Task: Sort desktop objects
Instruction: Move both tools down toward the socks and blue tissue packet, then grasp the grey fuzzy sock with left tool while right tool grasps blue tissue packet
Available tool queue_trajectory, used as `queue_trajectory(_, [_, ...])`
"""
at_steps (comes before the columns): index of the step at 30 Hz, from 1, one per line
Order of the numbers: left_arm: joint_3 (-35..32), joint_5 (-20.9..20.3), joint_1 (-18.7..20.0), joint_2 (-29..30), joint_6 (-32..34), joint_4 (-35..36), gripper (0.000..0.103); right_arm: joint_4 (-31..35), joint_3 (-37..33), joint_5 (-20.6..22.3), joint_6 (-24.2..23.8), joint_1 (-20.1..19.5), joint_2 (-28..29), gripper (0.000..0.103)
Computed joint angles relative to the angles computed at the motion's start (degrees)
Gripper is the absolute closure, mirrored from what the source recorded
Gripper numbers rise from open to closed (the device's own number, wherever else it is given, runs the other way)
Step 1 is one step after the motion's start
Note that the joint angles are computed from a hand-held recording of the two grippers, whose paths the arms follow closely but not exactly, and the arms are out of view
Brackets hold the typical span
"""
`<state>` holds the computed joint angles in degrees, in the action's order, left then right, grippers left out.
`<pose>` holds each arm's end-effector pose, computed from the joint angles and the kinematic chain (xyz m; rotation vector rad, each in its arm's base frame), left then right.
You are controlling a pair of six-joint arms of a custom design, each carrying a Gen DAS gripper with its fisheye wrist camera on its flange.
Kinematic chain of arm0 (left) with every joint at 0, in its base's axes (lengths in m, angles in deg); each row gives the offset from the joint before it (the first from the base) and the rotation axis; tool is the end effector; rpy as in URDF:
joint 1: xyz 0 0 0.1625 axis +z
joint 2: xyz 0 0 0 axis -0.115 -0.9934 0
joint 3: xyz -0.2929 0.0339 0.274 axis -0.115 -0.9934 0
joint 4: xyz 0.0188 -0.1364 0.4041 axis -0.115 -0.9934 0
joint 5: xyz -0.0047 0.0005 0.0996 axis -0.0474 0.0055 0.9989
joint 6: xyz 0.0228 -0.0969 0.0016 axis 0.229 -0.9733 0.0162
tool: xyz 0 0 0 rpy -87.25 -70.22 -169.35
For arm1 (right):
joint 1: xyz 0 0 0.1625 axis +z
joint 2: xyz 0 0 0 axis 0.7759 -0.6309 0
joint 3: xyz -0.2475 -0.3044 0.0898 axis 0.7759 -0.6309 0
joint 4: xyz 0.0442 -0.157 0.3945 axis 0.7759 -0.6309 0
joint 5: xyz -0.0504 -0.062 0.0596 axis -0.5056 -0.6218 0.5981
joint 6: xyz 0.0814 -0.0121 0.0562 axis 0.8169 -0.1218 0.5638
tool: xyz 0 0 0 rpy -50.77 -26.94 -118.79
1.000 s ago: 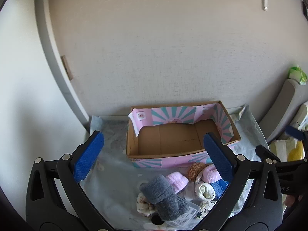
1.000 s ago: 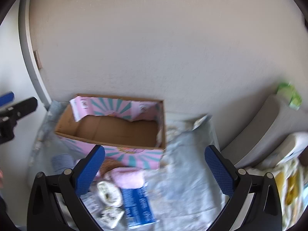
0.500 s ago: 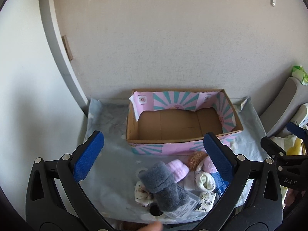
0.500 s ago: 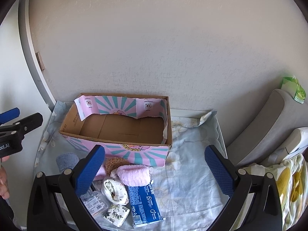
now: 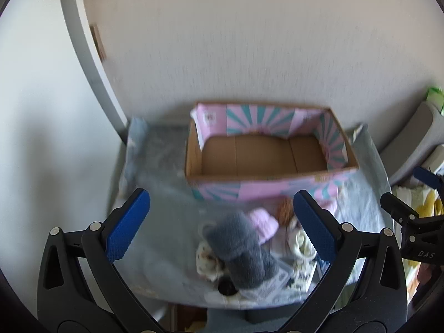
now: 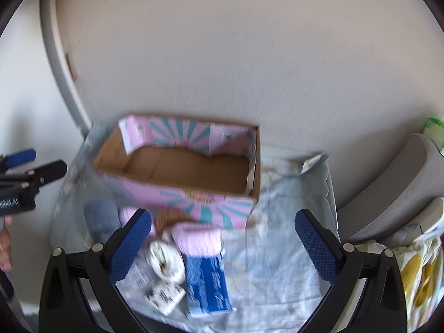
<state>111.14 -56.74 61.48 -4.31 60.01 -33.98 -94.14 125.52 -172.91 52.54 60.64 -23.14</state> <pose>-0.2754 -0.7618 0.3408 0.3009 2.2726 -0.7289 0.3660 -0.7324 0.2016 0.7417 -2.2964 0.5897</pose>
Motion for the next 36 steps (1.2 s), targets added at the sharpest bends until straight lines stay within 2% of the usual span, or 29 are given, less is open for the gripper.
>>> queue_trajectory(3, [1.77,-1.95,0.7,-0.7,-3.14,4.21,0.0,2.98,2.02,-0.28,-1.89,-0.97,-1.09,0.0])
queue_trajectory(5, [3.49,-3.49,1.43,-0.97,-5.0,6.04,0.001,6.43,3.46,-0.28,-1.16,-2.11,-1.69,0.0])
queue_trajectory(10, [7.42,-6.72,3.06,-1.27,-8.42,7.25,0.01,11.68,7.18,-0.28,0.84,-4.84,-2.29,0.003])
queue_trajectory(14, [8.52,-7.18,3.99,-0.78,-10.7,8.29,0.01,14.03,8.19,0.0,1.08,-6.2,-1.55,0.004])
queue_trajectory(16, [8.87,-7.62,4.53,-0.54,-12.01,8.44,0.014,15.27,7.96,0.62,1.47,-6.73,-1.18,0.006])
queue_trajectory(22, [7.85,-8.01,5.44,0.83,-13.14,9.45,0.023,18.28,5.77,0.91,1.94,-8.01,0.65,0.024])
queue_trajectory(24, [7.56,-7.74,5.57,1.23,-13.03,9.45,0.025,19.38,5.28,2.53,2.48,-8.43,0.61,0.024])
queue_trajectory(27, [7.09,-7.52,5.61,1.53,-13.09,9.7,0.027,20.88,4.9,2.48,2.09,-8.25,0.74,0.024])
queue_trajectory(29, [6.98,-7.64,5.73,1.66,-12.97,9.52,0.032,20.06,5.42,1.54,1.55,-8.11,0.8,0.024])
queue_trajectory(32, [6.76,-7.82,5.81,1.95,-12.44,9.86,0.045,21.0,4.72,2.03,3.87,-8.57,1.06,0.024])
queue_trajectory(34, [6.4,-8.39,5.97,2.3,-11.94,9.98,0.057,22.31,3.97,1.73,5.04,-8.8,1.52,0.032])
queue_trajectory(36, [6.26,-9.25,6.12,2.37,-11.68,9.83,0.064,20.67,4.83,0.86,3.83,-8.62,1.45,0.037])
